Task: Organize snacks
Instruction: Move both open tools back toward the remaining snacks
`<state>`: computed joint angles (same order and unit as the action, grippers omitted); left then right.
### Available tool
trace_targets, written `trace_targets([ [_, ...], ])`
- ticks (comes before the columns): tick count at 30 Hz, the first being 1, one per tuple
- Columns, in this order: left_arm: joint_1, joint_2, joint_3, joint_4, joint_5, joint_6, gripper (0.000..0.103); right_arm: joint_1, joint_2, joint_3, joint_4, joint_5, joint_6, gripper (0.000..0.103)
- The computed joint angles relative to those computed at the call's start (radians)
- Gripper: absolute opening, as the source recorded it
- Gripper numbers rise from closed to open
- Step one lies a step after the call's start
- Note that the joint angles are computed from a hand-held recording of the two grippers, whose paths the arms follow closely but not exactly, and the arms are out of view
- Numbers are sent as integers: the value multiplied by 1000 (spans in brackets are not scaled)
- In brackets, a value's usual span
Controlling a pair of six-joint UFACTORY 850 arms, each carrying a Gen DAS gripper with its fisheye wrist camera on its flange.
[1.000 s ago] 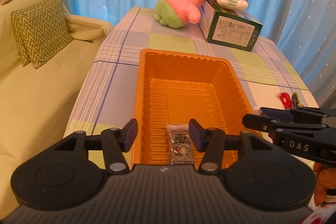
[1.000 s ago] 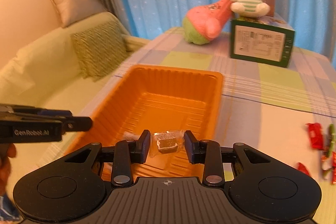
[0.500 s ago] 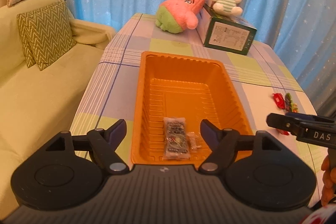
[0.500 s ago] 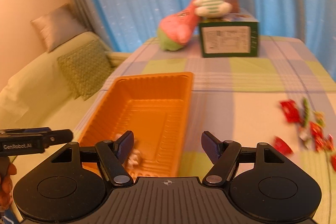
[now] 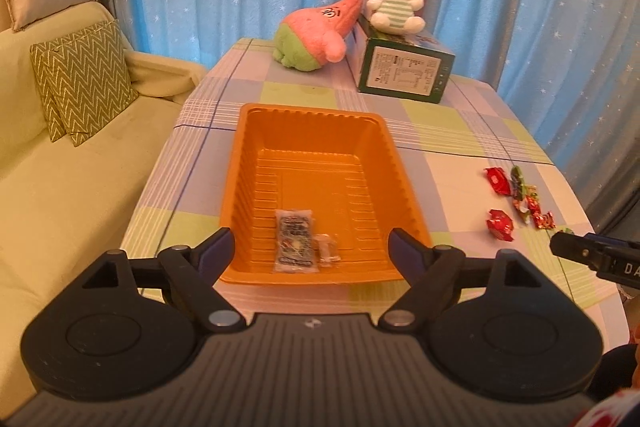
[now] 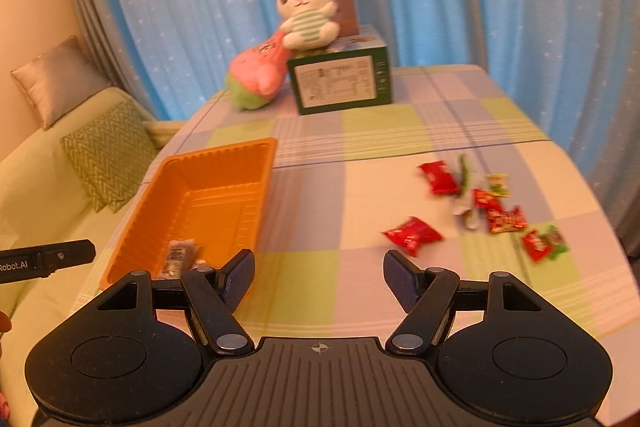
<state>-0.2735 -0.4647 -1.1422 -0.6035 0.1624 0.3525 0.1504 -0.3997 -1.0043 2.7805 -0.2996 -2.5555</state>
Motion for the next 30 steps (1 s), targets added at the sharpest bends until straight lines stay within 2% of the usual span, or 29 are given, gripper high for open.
trace_targets([
  [4,-26,15,14,-12,8,1,84,-16,44,48,98,-2,-100,71],
  [9,-57,24,21,28,10,-49,84,-39,87,91,141,-3,-139,71],
  [14,-87,21,12,20,8,-26,84,-65,116,121,202,-10,-199,71],
  [21,-117,0,-21,50,-3,-40,84,-98,137,150,286,-25,-277,71],
  [25,-132,-20,-46,152,-10,-128,84,-121,141,160,318,-29,-302,71],
  [30,-155,-61,-98,162,-29,-117,84,-148,142,172,353,-33,-326,71],
])
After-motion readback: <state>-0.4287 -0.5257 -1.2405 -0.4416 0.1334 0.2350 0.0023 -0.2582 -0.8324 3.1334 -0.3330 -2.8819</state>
